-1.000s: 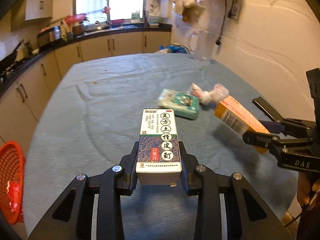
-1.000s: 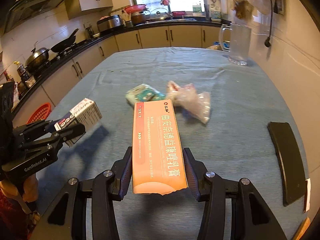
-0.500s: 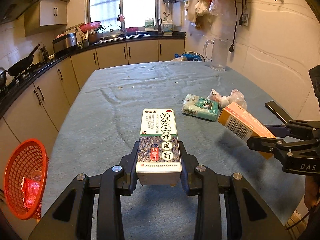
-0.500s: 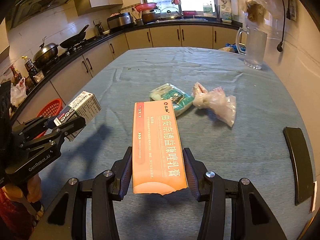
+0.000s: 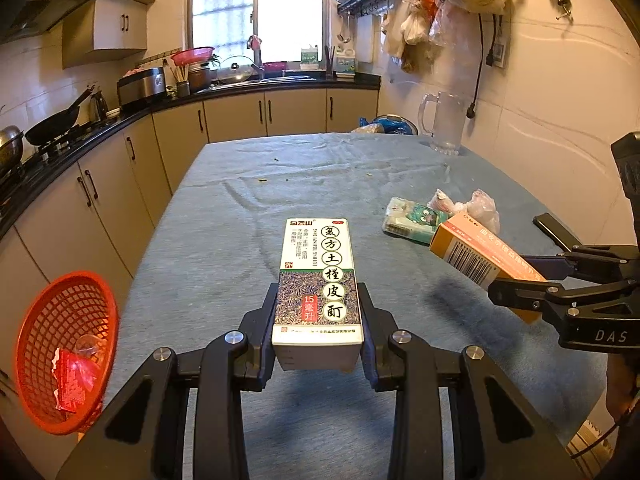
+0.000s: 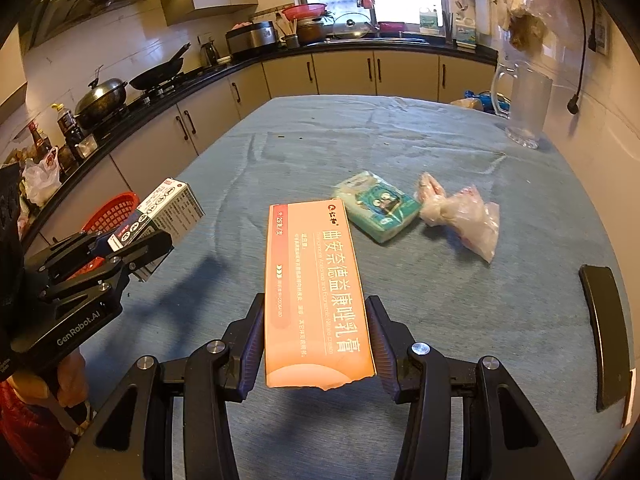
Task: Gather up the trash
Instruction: 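Lift and carry the medicine box and orange box in both tools over the basket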
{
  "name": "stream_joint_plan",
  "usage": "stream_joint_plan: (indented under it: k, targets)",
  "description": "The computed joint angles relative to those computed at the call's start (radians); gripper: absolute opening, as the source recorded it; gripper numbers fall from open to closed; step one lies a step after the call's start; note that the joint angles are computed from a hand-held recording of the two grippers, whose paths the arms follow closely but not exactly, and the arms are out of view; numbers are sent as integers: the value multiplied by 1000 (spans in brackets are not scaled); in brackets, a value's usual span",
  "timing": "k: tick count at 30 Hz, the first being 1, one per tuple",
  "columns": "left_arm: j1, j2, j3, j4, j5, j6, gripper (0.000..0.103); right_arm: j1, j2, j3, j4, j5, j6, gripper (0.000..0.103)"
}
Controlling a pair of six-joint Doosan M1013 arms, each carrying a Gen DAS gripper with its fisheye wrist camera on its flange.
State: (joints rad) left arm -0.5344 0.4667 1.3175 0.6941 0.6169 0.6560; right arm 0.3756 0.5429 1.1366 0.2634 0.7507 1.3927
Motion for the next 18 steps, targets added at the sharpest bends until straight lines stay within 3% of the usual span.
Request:
stream_joint_plan:
  k: [18]
  targets:
    - [42,-92,118,159,3,-230,33,53,56,-107,26,74,-64,52]
